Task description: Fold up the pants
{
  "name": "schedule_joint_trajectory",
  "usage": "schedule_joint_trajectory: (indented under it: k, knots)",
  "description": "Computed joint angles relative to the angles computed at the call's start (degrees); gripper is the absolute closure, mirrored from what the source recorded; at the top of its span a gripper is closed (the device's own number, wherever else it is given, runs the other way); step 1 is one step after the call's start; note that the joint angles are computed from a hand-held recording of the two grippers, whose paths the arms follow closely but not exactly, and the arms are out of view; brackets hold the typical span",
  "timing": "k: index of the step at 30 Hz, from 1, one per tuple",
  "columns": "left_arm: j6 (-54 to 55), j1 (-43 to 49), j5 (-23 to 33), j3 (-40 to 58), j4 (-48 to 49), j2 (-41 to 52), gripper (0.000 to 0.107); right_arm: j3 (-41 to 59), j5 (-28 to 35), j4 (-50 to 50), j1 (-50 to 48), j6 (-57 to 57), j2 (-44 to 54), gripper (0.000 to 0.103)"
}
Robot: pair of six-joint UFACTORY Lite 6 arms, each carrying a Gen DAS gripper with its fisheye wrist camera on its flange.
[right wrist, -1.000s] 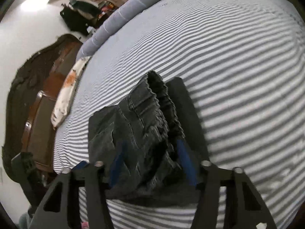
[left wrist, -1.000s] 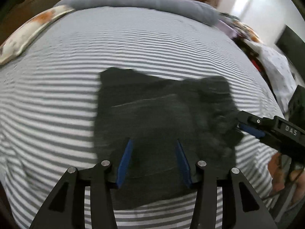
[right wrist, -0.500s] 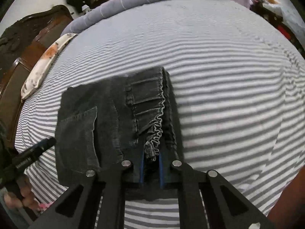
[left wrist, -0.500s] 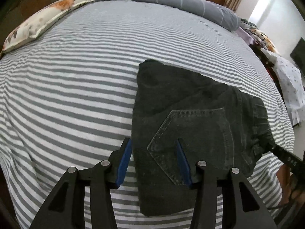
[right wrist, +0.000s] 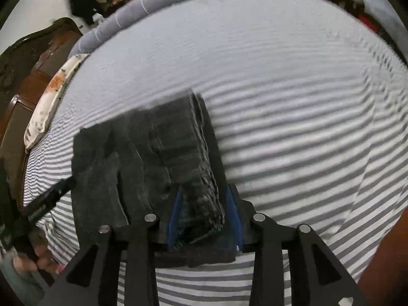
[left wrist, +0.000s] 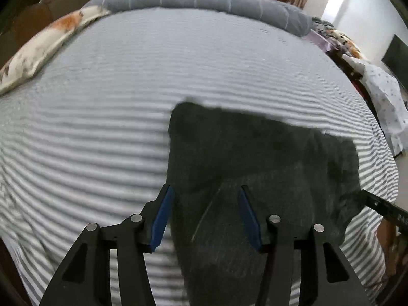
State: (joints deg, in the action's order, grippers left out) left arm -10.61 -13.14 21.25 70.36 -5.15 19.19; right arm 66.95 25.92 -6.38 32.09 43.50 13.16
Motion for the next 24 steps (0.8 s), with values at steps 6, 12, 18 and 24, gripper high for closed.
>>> schedule_joint_trajectory:
  k: [6, 12, 18, 24]
  knots:
    - [8.2, -0.1, 5.0, 16.9, -5.1, 13.1, 0.053, 15.1, 6.4, -9.3, 5.7, 0.5, 8.9, 0.067]
    - [10.5, 0.8, 9.0, 26.5, -6.4, 22.7, 0.053, 23.5, 8.9, -7.1, 7.4, -4.2, 18.1, 0.069]
    - [13.3, 2.5, 13.5, 34.6, -9.2, 29.2, 0.053, 14.0, 5.6, -9.2, 8.1, -1.1, 14.1, 0.071]
    - [11.7, 2.0, 17.1, 39.0, -7.3, 30.1, 0.053, 13.5, 6.0, -11.9, 9.3, 2.0, 14.4, 0.071]
